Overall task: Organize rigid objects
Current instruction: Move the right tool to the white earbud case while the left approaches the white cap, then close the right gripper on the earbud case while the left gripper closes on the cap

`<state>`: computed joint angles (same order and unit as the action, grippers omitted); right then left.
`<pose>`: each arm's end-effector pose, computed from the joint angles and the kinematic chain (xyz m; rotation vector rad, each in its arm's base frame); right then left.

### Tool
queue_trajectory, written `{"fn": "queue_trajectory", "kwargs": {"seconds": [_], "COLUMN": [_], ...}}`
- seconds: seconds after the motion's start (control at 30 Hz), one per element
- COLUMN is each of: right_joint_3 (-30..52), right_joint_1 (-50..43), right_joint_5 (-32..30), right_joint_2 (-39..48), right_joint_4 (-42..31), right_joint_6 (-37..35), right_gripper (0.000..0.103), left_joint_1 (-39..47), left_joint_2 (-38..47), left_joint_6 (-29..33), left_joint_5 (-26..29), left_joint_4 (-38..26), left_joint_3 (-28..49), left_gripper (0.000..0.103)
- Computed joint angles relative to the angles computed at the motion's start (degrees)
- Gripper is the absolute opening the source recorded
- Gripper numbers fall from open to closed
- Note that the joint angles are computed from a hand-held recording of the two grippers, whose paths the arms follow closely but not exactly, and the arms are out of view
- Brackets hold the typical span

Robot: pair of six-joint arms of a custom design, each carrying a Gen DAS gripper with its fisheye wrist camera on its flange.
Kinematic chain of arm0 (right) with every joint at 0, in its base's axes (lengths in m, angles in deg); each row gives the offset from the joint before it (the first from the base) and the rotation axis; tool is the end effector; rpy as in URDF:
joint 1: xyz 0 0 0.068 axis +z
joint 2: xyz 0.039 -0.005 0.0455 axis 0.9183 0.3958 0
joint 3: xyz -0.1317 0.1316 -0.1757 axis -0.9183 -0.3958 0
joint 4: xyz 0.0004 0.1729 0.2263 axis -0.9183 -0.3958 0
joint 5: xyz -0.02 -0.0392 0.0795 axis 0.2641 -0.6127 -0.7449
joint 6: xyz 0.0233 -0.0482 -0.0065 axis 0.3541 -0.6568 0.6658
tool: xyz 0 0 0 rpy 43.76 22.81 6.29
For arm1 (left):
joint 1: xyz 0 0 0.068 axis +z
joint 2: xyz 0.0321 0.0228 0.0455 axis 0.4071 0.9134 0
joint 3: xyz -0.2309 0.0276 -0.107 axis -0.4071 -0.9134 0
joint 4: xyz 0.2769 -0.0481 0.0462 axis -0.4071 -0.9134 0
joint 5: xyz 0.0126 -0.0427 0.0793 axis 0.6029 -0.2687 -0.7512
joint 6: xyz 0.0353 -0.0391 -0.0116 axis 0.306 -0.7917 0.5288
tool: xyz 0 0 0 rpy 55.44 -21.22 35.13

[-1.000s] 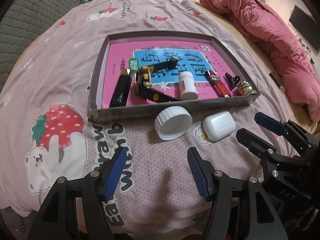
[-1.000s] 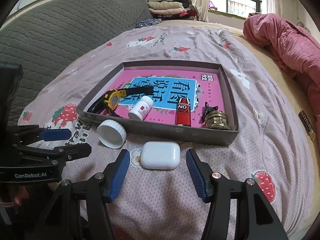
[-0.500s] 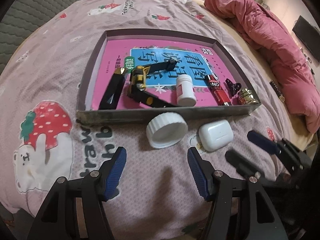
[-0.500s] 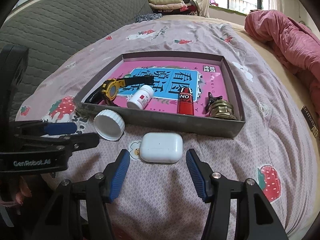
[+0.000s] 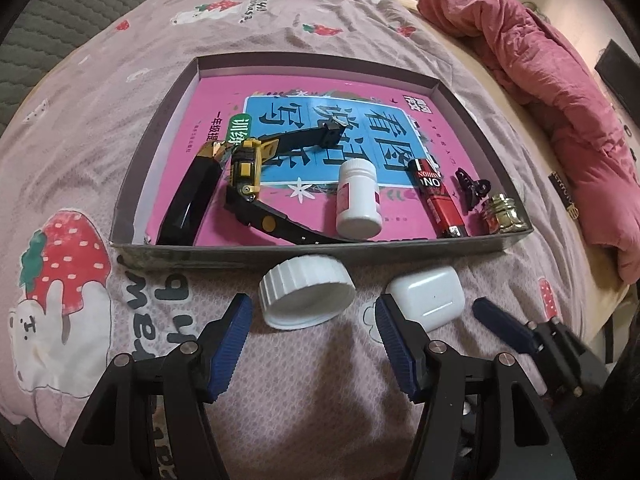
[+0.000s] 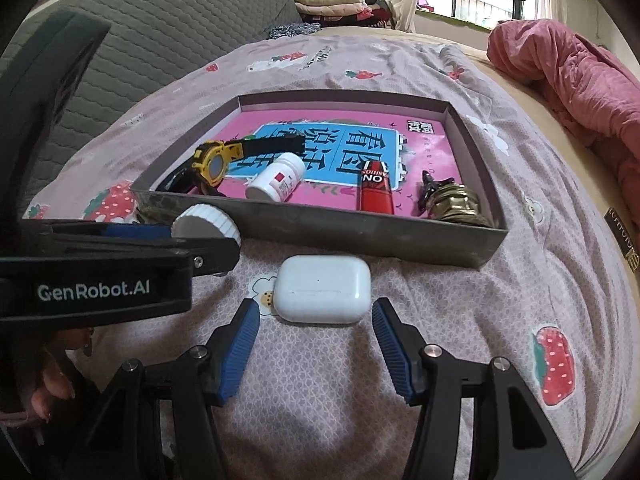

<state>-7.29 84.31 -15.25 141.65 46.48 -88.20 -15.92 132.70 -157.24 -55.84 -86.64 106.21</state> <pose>0.3321 0.1176 0.1528 -1.0680 2.3539 0.3803 0.3066 -0.2416 0.1668 -0.7610 2.5794 -0.0914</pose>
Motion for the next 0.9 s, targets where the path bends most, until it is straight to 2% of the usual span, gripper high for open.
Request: {"fn": "queue_trajectory", "kwargs": {"seconds": [0.1,0.23,0.67,0.9], "right_joint_3": [-0.6,-0.8,-3.32,-3.0], "right_joint_1": [0.71,1.47,3.15,2.88], "right_joint_5": [1.08,2.72,5.84,5.44], "right_joint_2": [0.53,2.07,5.0,5.26], "right_joint_4": [2.15,4.59,13.64,13.76], "right_joint_6": [1.29,3.03,2.29,2.48], "right_gripper": [0.058,0.069,0.07,0.06], "left_joint_1": [0.34,0.69,1.86,2.67], "left_joint_2": [0.29,0.51,3.72,5.11], "left_joint_6": [-1.03,-2.86,-6.29,-7.06], "left_joint_5": [0.04,0.05,1.09,2.13], "left_joint_4": [0.02,-0.02,-1.29,-0.72], "left_joint_3": [0.24,0.23,3.03,3.26], "left_gripper": [0.066,0.066,0.066,0.066]}}
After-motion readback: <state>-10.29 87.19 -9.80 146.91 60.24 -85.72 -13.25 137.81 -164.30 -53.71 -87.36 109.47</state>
